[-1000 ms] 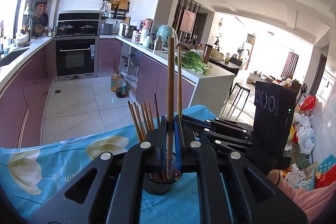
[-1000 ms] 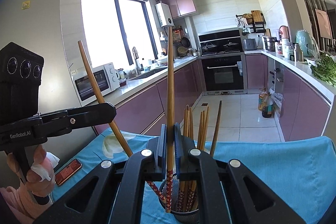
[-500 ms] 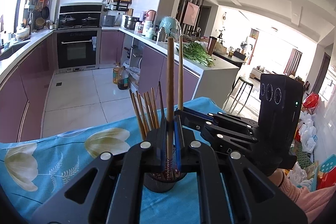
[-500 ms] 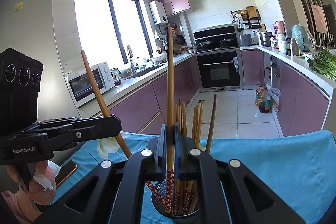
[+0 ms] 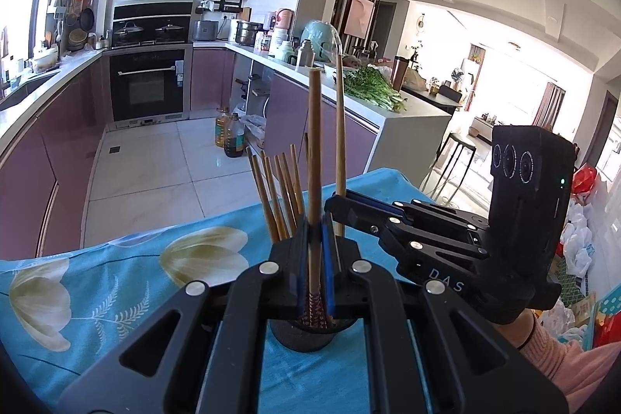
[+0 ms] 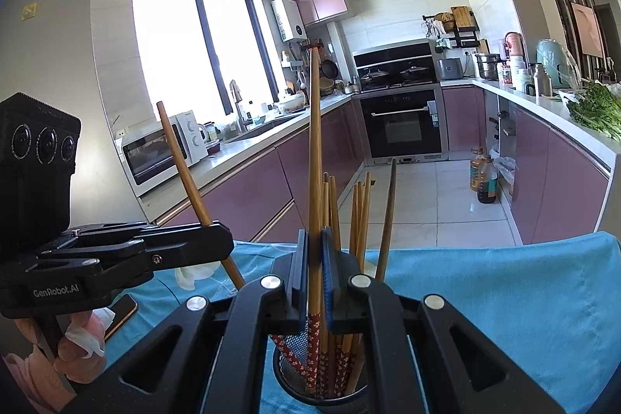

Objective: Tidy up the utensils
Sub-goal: 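Lower both held chopsticks into the mesh cup beside the others, then open the left tool to release its chopstick while the right tool releases its own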

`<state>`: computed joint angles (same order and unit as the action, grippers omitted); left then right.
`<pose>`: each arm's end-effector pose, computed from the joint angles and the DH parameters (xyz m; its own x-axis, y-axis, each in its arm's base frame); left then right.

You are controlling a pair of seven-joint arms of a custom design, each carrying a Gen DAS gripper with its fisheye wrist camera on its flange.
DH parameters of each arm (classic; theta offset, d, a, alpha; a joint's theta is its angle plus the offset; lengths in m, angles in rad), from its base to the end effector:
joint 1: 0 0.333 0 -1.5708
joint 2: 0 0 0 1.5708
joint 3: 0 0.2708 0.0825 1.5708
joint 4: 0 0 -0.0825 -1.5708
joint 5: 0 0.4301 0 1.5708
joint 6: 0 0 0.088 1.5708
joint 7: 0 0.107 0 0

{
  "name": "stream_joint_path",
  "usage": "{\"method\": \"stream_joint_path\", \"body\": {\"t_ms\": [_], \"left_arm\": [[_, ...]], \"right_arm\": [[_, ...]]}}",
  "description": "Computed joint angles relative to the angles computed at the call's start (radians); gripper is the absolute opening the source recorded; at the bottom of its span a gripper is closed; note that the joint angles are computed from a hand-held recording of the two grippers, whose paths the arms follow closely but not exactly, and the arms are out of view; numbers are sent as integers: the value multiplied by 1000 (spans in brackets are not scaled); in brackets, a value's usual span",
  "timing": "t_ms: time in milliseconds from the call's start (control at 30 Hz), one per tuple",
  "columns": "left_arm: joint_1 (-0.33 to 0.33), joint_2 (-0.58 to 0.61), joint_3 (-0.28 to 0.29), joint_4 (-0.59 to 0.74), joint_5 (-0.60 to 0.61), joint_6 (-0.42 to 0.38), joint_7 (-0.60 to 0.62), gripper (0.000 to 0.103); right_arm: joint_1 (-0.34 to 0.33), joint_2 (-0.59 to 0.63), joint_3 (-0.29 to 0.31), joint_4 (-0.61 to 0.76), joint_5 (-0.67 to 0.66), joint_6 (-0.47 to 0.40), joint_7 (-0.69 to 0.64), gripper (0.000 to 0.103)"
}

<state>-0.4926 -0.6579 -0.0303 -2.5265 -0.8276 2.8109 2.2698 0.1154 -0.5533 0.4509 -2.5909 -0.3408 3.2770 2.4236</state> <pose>0.4233 -0.2039 0.5442 -0.6138 -0.7666 0.1886 -0.4931 0.1858 -0.8499 0.3886 0.2990 0.4955 0.3327 -0.9066 -0.2595 -0.4474 0.0905 -0.8897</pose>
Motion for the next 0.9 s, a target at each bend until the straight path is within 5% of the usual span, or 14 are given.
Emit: {"method": "stream_joint_path", "body": {"t_ms": [900], "left_arm": [[39, 38, -34, 15, 88, -43, -49, 7]], "right_arm": [[-27, 54, 30, 7, -5, -5, 15, 6]]}}
